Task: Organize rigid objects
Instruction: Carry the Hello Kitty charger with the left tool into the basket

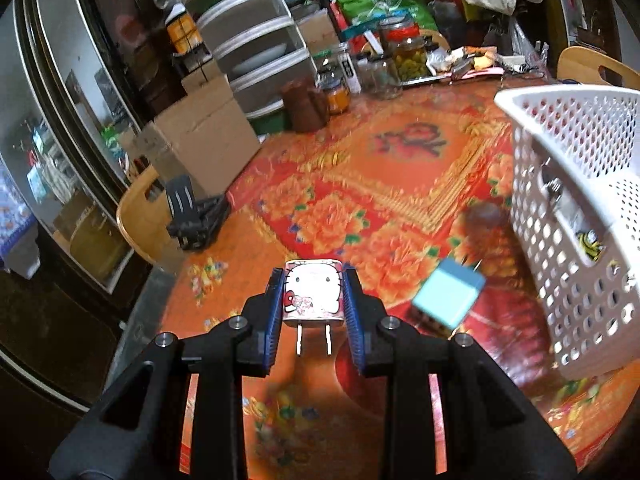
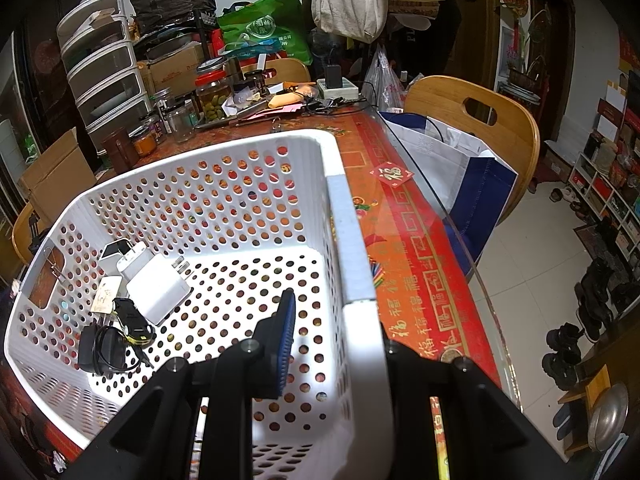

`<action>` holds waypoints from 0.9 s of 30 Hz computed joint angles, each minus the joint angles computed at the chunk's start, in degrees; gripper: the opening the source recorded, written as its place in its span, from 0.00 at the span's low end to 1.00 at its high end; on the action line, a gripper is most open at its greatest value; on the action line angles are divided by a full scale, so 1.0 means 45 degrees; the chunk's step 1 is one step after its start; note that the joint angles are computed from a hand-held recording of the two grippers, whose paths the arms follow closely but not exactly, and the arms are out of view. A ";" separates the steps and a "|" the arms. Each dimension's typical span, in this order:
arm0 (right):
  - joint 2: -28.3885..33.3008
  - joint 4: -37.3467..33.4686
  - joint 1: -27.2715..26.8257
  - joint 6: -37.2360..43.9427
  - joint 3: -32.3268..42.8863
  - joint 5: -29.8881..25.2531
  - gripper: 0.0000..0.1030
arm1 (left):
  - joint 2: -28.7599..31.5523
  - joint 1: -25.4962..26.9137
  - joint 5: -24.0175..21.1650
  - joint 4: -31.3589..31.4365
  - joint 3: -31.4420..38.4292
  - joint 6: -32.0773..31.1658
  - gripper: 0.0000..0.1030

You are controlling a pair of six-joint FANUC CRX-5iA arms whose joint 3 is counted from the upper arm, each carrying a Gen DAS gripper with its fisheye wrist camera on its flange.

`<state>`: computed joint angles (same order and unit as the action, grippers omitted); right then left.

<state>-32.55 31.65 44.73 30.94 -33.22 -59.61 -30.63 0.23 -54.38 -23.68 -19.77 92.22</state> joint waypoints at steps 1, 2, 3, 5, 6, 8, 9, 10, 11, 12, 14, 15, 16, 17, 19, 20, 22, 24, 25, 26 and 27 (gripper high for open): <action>-0.0014 -0.0017 -0.0007 0.0023 -0.0006 0.0017 0.23 | 0.0045 -0.0242 -0.0117 -0.0210 0.0158 0.0153 0.25; -0.0003 0.0006 0.0021 -0.0006 -0.0001 0.0009 0.23 | 0.0071 -0.0446 -0.0163 -0.0327 0.0276 0.0230 0.25; -0.0003 0.0006 0.0021 -0.0006 -0.0001 0.0009 0.23 | 0.0082 -0.0659 -0.0259 -0.0455 0.0416 0.0309 0.25; -0.0005 0.0012 0.0035 -0.0014 -0.0005 0.0017 0.23 | 0.0169 -0.1281 -0.0466 -0.0940 0.0765 0.0659 0.25; 0.0005 0.0023 0.0056 -0.0025 0.0000 0.0015 0.23 | 0.0211 -0.1585 -0.0555 -0.1099 0.0973 0.0776 0.25; 0.0008 0.0020 0.0061 0.0003 0.0007 0.0012 0.23 | 0.0256 -0.1955 -0.0638 -0.1146 0.1343 0.0754 0.25; 0.0008 0.0020 0.0061 0.0003 0.0007 0.0012 0.23 | 0.0285 -0.2172 -0.0675 -0.1169 0.1555 0.0754 0.25; 0.0009 0.0016 0.0061 0.0003 0.0011 0.0018 0.23 | 0.0338 -0.2441 -0.0730 -0.1223 0.1823 0.0797 0.25; 0.0009 0.0016 0.0061 0.0003 0.0011 0.0018 0.23 | 0.0396 -0.2728 -0.0753 -0.1256 0.2096 0.0811 0.25; 0.0009 0.0016 0.0061 0.0003 0.0011 0.0018 0.23 | 0.0490 -0.2976 -0.0782 -0.1172 0.2375 0.0725 0.25; 0.0033 0.0015 0.0068 -0.0002 0.0032 0.0033 0.23 | 0.0890 -0.3288 -0.1086 -0.0704 0.2974 0.0180 0.25; 0.0033 0.0015 0.0068 -0.0002 0.0032 0.0033 0.23 | 0.1245 -0.3352 -0.1423 -0.0242 0.3351 -0.0336 0.25; 0.0033 0.0015 0.0068 -0.0002 0.0032 0.0033 0.23 | 0.1655 -0.3233 -0.1781 0.0588 0.3670 -0.1088 0.25; 0.0027 0.0009 0.0068 0.0014 0.0029 0.0043 0.23 | 0.2139 -0.3042 -0.2200 0.1656 0.3956 -0.1954 0.25; 0.0018 -0.0013 0.0076 0.0046 0.0034 0.0057 0.23 | 0.3031 -0.3424 -0.3031 0.2169 0.4580 -0.2611 0.25; 0.0018 -0.0024 0.0069 0.0060 0.0032 0.0085 0.24 | 0.3518 -0.3870 -0.3423 0.1948 0.4944 -0.2681 0.25; 0.0021 -0.0064 0.0039 0.0085 0.0039 0.0125 0.24 | 0.4295 -0.4389 -0.4029 0.1819 0.5467 -0.2818 0.25; 0.0032 -0.0089 0.0013 0.0110 0.0050 0.0138 0.24 | 0.5259 -0.4534 -0.4903 0.2107 0.6128 -0.3076 0.25; 0.0041 -0.0100 0.0003 0.0115 0.0059 0.0146 0.24 | 0.5501 -0.4479 -0.5077 0.2129 0.6204 -0.3194 0.25; 0.0033 -0.0105 -0.0017 0.0138 0.0045 0.0165 0.24 | 0.5973 -0.4607 -0.5483 0.1987 0.6565 -0.3120 0.25; 0.0038 -0.0110 -0.0027 0.0146 0.0048 0.0173 0.24 | 0.6160 -0.4578 -0.5554 0.1880 0.6645 -0.3144 0.25</action>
<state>-32.37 31.16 44.61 31.59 -33.00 -58.83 -2.91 -20.38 -79.38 -15.22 10.13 78.08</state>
